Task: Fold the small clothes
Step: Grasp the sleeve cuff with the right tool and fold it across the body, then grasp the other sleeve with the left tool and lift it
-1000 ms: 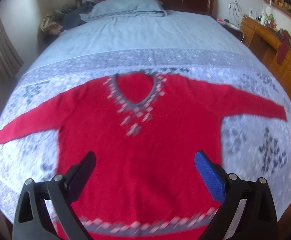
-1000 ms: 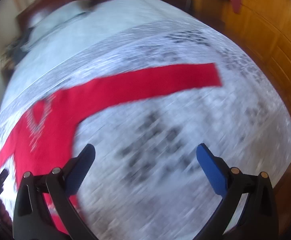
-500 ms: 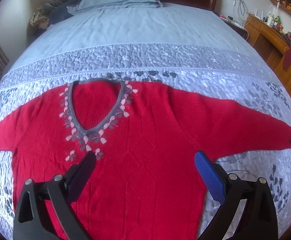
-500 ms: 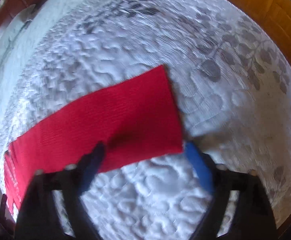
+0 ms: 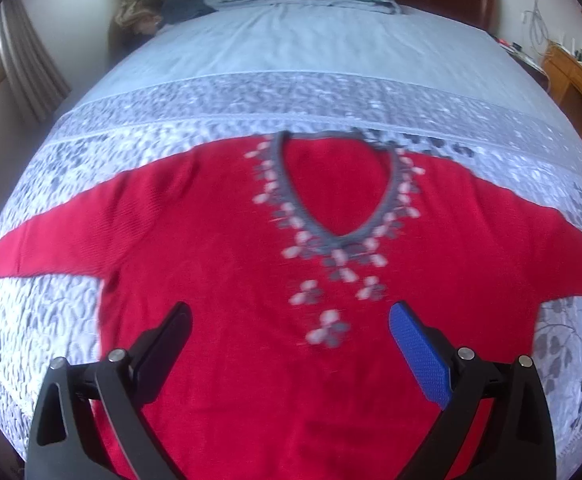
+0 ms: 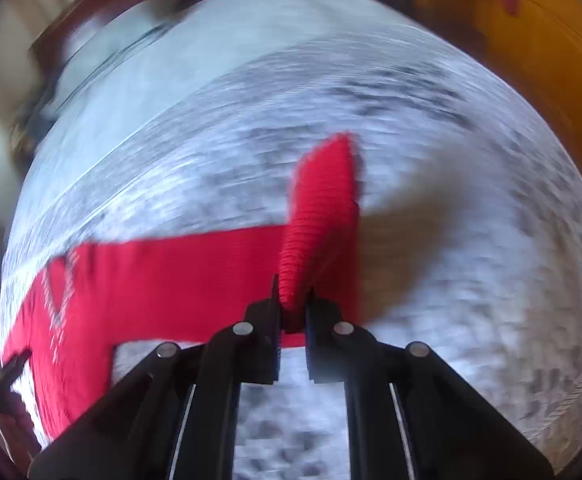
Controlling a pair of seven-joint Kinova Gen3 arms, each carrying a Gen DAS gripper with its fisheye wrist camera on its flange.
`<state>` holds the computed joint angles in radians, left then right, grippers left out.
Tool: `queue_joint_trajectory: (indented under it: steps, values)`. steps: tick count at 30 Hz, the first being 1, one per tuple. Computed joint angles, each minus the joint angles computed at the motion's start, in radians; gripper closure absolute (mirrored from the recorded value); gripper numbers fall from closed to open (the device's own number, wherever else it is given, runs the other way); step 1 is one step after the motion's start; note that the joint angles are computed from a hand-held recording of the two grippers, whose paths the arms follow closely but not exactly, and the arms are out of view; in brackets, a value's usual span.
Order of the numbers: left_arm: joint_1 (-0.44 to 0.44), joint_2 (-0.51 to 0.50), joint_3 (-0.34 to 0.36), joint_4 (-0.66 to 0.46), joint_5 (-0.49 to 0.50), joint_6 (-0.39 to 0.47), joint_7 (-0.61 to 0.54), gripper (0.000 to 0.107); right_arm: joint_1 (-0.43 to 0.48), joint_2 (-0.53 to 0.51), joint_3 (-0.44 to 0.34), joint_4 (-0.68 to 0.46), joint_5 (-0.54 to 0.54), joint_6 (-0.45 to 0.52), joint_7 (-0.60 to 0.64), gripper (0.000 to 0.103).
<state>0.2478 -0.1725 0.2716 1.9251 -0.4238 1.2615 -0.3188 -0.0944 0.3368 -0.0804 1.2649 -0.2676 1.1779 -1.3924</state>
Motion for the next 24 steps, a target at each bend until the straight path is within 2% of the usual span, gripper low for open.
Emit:
queue_joint_trajectory:
  steps: [3,5,7,11,12,13,14,16,17,20,24]
  values:
    - [-0.025,-0.072,-0.042,0.045,0.031,0.001,-0.047,0.008,-0.139,-0.013,-0.048,0.017,0.045,-0.015,-0.054,0.095]
    - [-0.051,-0.107,-0.054,0.067,0.046,-0.002,-0.081,0.008,-0.232,0.012,-0.074,0.01,0.073,-0.031,-0.098,0.095]
    - [-0.077,-0.142,-0.065,0.086,0.063,-0.002,-0.115,0.008,-0.296,0.043,-0.102,0.0,0.056,-0.038,-0.126,0.095]
    - [-0.124,-0.19,-0.082,0.11,0.095,-0.013,-0.175,0.008,-0.446,0.101,-0.124,-0.022,0.089,-0.061,-0.215,0.095]
    - [-0.133,-0.197,-0.088,0.113,0.106,-0.022,-0.193,0.008,-0.47,0.123,-0.127,-0.037,0.087,-0.051,-0.229,0.094]
    - [-0.143,-0.204,-0.092,0.115,0.119,-0.031,-0.216,0.008,-0.483,0.139,-0.132,-0.05,0.085,-0.034,-0.235,0.087]
    - [-0.169,-0.208,-0.09,0.116,0.145,-0.049,-0.254,0.008,-0.486,0.148,-0.136,-0.054,0.078,-0.024,-0.23,0.077]
    - [-0.228,-0.215,-0.081,0.117,0.205,-0.09,-0.329,0.008,-0.456,0.131,-0.153,-0.024,0.033,-0.038,-0.193,0.068]
    - [-0.229,-0.219,-0.1,0.121,0.24,-0.119,-0.365,0.008,-0.436,0.112,-0.155,-0.004,0.014,-0.047,-0.174,0.069]
    - [-0.155,-0.202,-0.202,0.135,0.358,-0.241,-0.469,0.008,-0.37,0.058,-0.142,0.054,-0.03,-0.072,-0.127,0.069]
    - [0.027,-0.118,-0.365,0.142,0.52,-0.404,-0.568,0.01,-0.308,-0.005,-0.11,0.108,-0.024,-0.062,-0.082,0.067]
